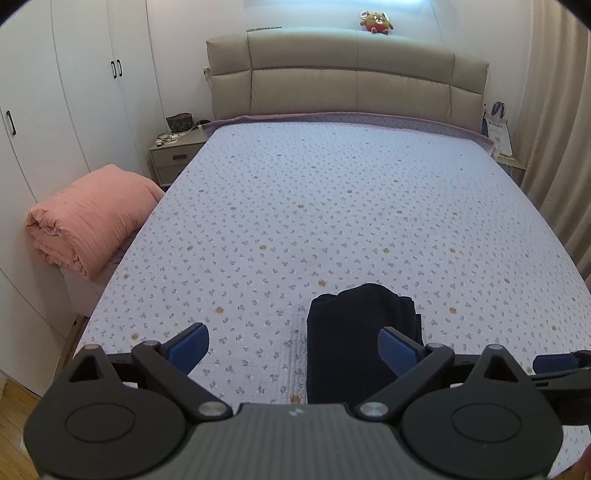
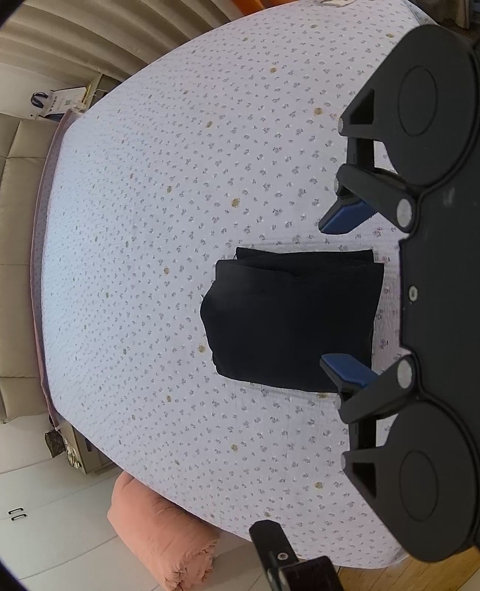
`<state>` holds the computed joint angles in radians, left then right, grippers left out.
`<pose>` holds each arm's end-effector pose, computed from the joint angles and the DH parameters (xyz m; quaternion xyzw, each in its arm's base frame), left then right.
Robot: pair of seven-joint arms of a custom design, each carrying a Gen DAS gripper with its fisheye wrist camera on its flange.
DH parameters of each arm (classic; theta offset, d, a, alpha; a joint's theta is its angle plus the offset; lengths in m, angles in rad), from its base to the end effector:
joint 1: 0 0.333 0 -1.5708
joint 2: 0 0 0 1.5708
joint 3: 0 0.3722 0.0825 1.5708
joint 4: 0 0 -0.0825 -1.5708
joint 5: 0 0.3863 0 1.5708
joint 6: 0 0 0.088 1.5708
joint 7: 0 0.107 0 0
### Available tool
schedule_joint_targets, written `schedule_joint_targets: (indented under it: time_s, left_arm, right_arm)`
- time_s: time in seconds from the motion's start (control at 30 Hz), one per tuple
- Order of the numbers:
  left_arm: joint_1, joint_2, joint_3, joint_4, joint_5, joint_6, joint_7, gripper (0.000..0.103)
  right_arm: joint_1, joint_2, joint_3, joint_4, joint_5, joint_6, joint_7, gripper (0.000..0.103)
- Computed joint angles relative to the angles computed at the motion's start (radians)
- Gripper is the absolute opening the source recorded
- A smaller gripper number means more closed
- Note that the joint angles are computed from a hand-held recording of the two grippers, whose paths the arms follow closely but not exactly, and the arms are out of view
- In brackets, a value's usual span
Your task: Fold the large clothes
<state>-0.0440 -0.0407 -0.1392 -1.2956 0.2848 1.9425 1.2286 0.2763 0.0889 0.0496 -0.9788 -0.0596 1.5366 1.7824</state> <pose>0.5379 -0.0834 0.8823 -0.7058 0.6081 -0.2168 0.2917 0.5151 0.1644 0.8994 -0.7200 0.6535 -0.1379 0.1888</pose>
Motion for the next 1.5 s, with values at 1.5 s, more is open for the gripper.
schedule_joint_targets:
  time_s: [1.5]
  left_arm:
    - [0.003, 0.07, 0.018, 0.035, -0.057, -0.021, 0.153, 0.098]
  right_arm:
    - [0.024, 0.048, -0.002, 0.044, -0.02, -0.094, 0.138, 0.085]
